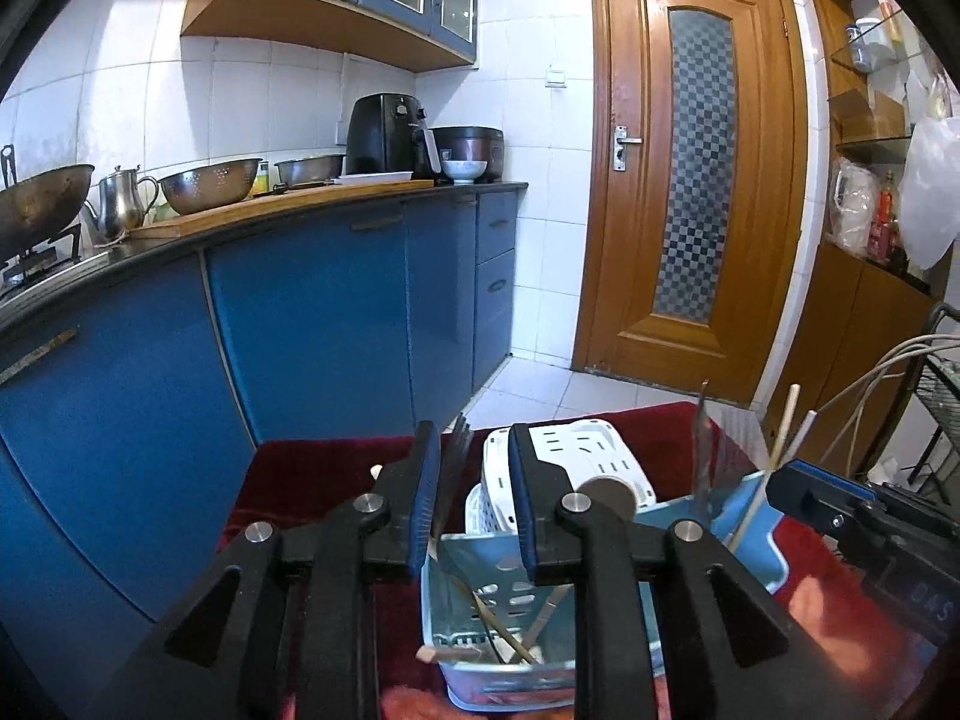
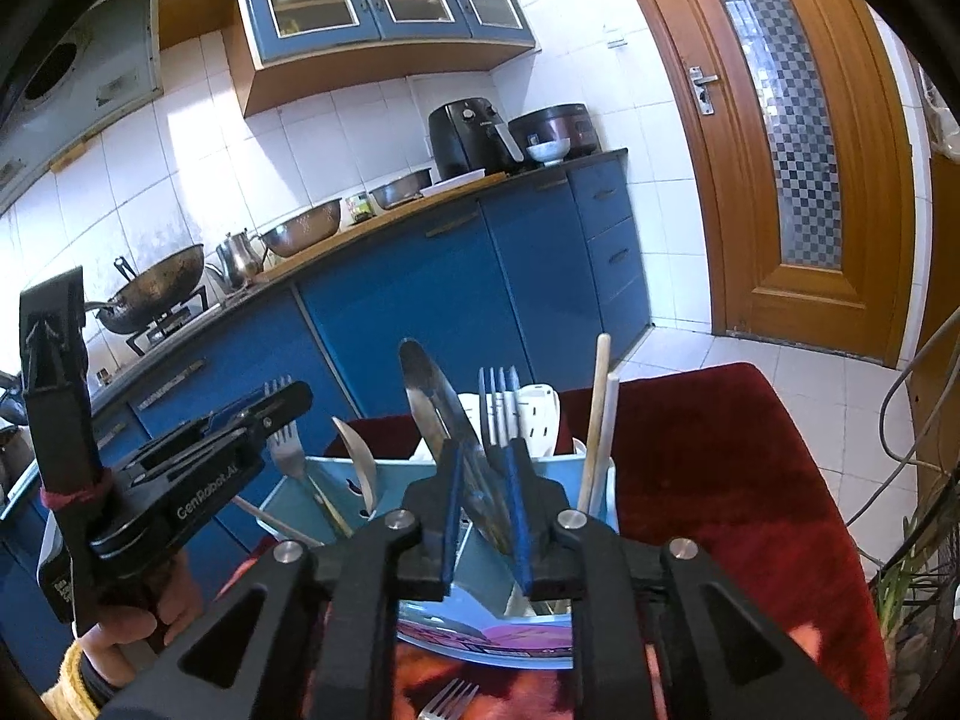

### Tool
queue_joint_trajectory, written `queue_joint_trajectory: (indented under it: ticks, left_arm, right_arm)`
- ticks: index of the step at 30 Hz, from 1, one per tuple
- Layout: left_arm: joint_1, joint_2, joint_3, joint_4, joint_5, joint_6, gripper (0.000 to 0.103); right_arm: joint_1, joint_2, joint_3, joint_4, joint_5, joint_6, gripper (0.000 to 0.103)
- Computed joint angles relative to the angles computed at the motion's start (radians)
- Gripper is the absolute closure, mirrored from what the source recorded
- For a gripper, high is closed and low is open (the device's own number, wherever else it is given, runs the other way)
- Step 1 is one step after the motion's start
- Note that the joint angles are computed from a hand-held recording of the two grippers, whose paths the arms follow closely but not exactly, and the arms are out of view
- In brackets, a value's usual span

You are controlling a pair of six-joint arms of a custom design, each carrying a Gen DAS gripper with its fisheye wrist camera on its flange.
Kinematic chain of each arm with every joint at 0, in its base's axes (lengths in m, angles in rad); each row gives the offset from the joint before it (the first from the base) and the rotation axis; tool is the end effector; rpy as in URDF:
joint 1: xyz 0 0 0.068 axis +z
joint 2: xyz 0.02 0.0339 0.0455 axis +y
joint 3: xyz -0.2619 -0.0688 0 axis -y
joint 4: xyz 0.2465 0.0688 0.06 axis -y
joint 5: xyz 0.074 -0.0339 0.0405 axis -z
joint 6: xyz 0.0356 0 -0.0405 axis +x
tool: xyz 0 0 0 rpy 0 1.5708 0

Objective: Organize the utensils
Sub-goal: 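Lower the forks into the holder and open both tools, then withdraw both open tools back toward the remaining forks on the blanket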

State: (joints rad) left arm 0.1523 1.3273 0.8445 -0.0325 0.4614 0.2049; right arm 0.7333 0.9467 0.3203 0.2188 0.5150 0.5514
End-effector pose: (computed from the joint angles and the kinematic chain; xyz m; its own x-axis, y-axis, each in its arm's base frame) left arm 0.2942 0.0291 0.2542 -0.4266 0.1188 -0.8966 0.3410 0.9393 -0.0378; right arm 0.1590 0.1196 0.1885 -0.3800 0.2713 -0.8843 -0.0557 0.9476 0.3147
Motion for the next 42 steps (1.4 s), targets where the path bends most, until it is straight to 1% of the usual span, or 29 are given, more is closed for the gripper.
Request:
queue_joint_trajectory:
  ticks: [3, 8, 15, 19, 25, 28, 31, 33, 36, 42]
  left_arm:
    - [0.011, -0.037, -0.01, -0.027, 0.017, 0.004, 0.08]
    - [0.045, -0.095, -0.006, -0.11, 0.07, 0.017, 0.08]
    - [0.108, -0.206, -0.023, -0.212, 0.12, 0.058, 0.08]
    - [0.159, -0.27, -0.039, -0.276, 0.154, 0.093, 0.08]
    - [0.259, -0.342, -0.054, -0.394, 0.222, 0.173, 0.08]
    - [0.322, -0.368, -0.067, -0.45, 0.268, 0.221, 0.08]
    - [0.388, -0.382, -0.074, -0.529, 0.308, 0.287, 0.08]
    - [0.435, -0.376, -0.069, -0.589, 0.334, 0.344, 0.08]
    - [0.489, -0.372, -0.078, -0.645, 0.353, 0.412, 0.08]
    - [0.57, -0.351, -0.109, -0.715, 0.362, 0.534, 0.08]
  right_arm:
    - [0.028, -0.03, 0.0, -0.023, 0.02, 0.012, 0.084]
    - [0.103, -0.101, -0.008, -0.084, 0.082, 0.044, 0.083]
    - [0.251, -0.188, -0.003, -0.216, 0.213, 0.119, 0.081]
    - [0.343, -0.19, 0.023, -0.302, 0.292, 0.177, 0.081]
    - [0.511, -0.146, 0.064, -0.438, 0.424, 0.326, 0.081]
    - [0.576, -0.115, 0.077, -0.501, 0.464, 0.415, 0.081]
    - [0.639, -0.057, 0.099, -0.564, 0.499, 0.521, 0.08]
    - [0.668, -0.034, 0.1, -0.592, 0.509, 0.579, 0.08]
    - [0.707, 0.02, 0.109, -0.631, 0.514, 0.672, 0.079]
    - [0.734, 0.093, 0.091, -0.621, 0.483, 0.775, 0.078]
